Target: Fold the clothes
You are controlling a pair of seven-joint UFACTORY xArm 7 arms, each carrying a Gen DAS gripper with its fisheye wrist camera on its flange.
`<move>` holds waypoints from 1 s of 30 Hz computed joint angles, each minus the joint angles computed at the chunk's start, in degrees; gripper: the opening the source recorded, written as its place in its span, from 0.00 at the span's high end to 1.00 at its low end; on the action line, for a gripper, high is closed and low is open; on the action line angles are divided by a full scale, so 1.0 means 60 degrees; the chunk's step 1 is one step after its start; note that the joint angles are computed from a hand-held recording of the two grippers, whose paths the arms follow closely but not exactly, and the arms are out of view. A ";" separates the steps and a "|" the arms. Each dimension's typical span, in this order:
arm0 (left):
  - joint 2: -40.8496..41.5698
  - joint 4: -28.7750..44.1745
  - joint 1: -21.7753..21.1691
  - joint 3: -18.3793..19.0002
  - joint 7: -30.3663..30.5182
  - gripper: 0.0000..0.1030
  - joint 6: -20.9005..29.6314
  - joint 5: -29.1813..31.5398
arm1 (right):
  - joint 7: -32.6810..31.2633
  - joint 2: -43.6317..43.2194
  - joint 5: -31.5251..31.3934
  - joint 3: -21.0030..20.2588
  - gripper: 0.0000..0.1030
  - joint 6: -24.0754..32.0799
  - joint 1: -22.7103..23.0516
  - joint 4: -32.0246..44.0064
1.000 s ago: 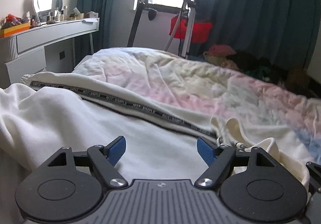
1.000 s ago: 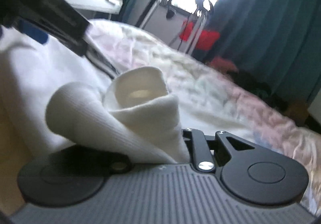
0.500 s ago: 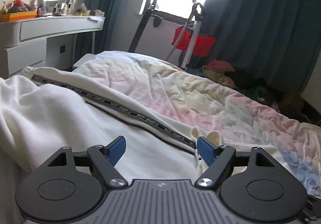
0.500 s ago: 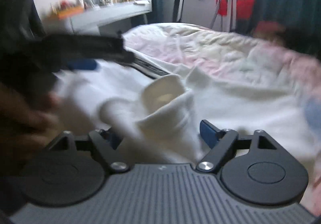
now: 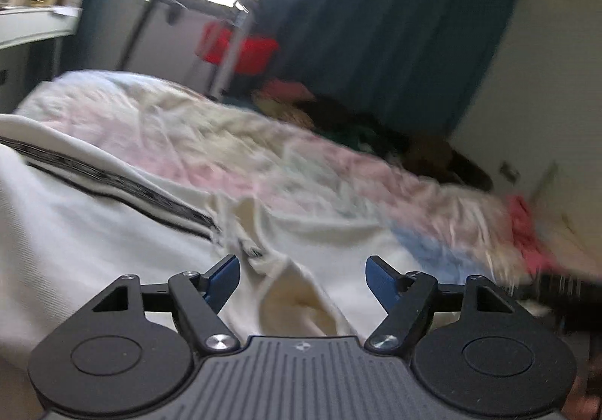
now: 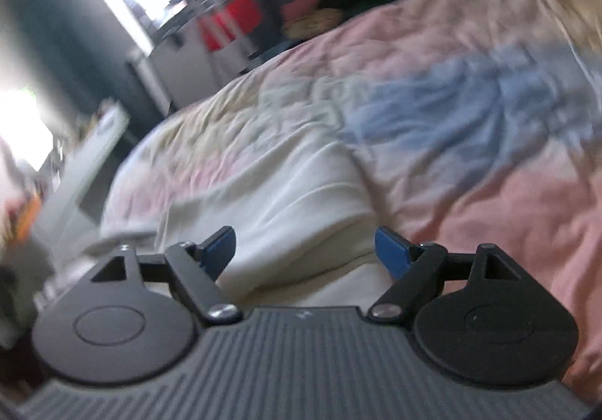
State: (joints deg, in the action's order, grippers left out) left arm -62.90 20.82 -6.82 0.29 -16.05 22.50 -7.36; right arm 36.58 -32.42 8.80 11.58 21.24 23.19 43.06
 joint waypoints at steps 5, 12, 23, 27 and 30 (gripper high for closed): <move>0.0901 0.0482 -0.0133 0.0010 0.0235 0.58 0.0478 0.0073 | 0.0233 0.0006 0.0971 -0.0624 0.20 -0.0198 0.0357 -0.0280; 0.2589 0.2502 -0.0820 -0.0139 0.0117 0.92 0.0664 -0.0469 | 0.1197 -0.0579 0.0663 -0.0207 0.20 -0.0666 -0.0844 -0.0714; 0.9524 0.9239 -0.2486 -0.1611 -0.0075 0.92 -0.0672 -0.0875 | 0.5401 -0.2829 -0.2141 0.1703 0.19 0.0063 -0.5183 -0.1448; 1.1476 1.0494 -0.2775 -0.2067 -0.0118 0.88 -0.0891 -0.0074 | 0.5866 -0.3012 -0.2569 0.1443 0.18 0.0120 -0.5313 -0.1727; 1.1839 1.0500 -0.2634 -0.2286 0.0368 0.66 -0.0368 -0.1000 | 0.5550 -0.2637 -0.2496 0.0800 0.18 -0.0098 -0.4740 -0.1884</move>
State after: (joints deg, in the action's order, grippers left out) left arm 8.13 83.82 -22.62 -13.43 -13.85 20.29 -13.35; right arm 69.88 -48.24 -6.18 16.38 20.65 -5.25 31.76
